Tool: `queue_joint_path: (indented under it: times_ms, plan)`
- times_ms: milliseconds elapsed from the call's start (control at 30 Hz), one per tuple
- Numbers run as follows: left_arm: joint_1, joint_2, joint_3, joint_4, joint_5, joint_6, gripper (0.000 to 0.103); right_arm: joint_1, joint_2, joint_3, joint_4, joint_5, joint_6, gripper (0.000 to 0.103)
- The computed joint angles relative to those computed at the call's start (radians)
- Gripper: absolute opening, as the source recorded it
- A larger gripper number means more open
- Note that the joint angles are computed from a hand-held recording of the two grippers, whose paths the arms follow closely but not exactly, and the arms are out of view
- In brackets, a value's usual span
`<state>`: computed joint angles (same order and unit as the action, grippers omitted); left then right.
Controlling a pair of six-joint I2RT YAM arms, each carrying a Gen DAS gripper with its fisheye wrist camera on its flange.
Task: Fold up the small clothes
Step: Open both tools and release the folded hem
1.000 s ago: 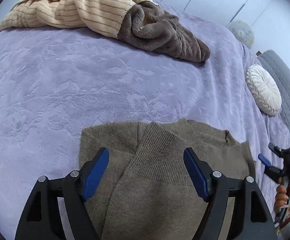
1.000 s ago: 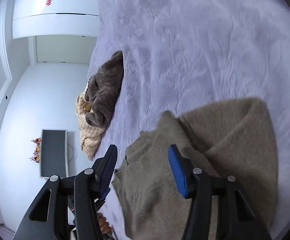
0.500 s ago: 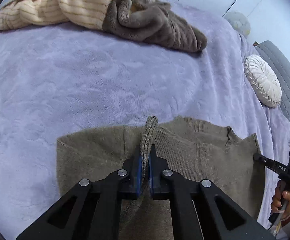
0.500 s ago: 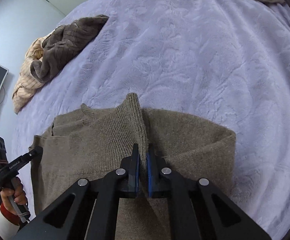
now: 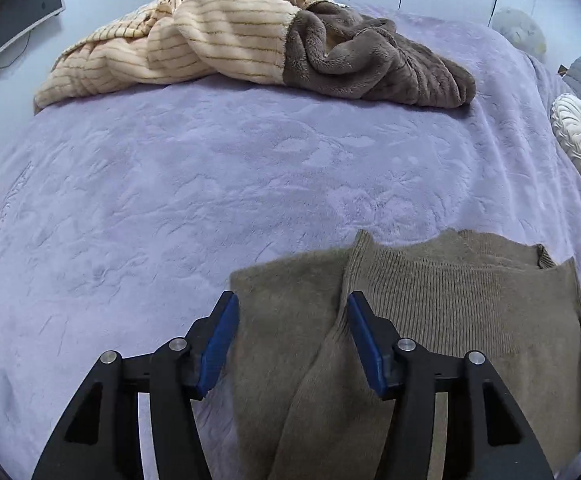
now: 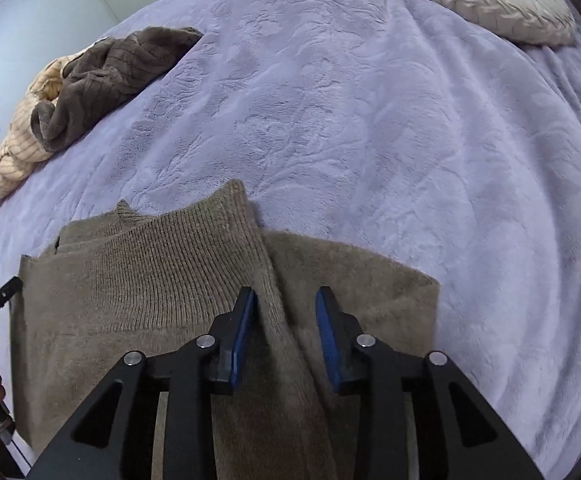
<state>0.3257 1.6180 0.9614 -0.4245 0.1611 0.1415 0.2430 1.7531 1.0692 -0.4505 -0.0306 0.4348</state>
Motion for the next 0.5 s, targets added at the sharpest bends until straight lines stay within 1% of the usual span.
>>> queue_joint_path:
  times_ms: [33, 100, 167, 200, 267, 300, 333, 400, 467, 500]
  plan:
    - [0.035, -0.014, 0.005, -0.058, 0.042, 0.027, 0.058, -0.015, -0.049, -0.030, -0.014, -0.028, 0.017, 0.035]
    - [0.132, -0.047, 0.005, -0.202, 0.133, 0.112, 0.058, -0.041, -0.175, -0.108, -0.037, -0.106, 0.057, 0.042]
    - [0.223, -0.092, -0.021, -0.319, 0.186, 0.183, 0.058, -0.058, -0.307, -0.201, -0.048, -0.209, 0.101, 0.051]
    - [0.285, -0.103, -0.029, -0.386, 0.207, 0.229, 0.069, -0.065, -0.397, -0.268, -0.057, -0.268, 0.135, 0.051]
    - [0.398, -0.130, -0.061, -0.469, 0.231, 0.289, 0.080, -0.062, -0.523, -0.371, -0.069, -0.346, 0.203, 0.052]
    - [0.467, -0.133, -0.071, -0.522, 0.251, 0.328, 0.080, -0.062, -0.618, -0.441, -0.085, -0.400, 0.252, 0.052]
    - [0.523, -0.127, -0.079, -0.571, 0.260, 0.364, 0.080, -0.055, -0.681, -0.491, -0.093, -0.427, 0.289, 0.052]
    - [0.613, -0.109, -0.094, -0.638, 0.271, 0.402, 0.080, -0.032, -0.831, -0.596, -0.129, -0.480, 0.389, 0.052]
    - [0.699, -0.061, -0.116, -0.704, 0.295, 0.441, 0.080, -0.002, -0.931, -0.680, -0.143, -0.495, 0.489, 0.052]
    - [0.717, -0.048, -0.132, -0.710, 0.302, 0.441, 0.080, 0.012, -0.971, -0.717, -0.149, -0.486, 0.532, 0.052]
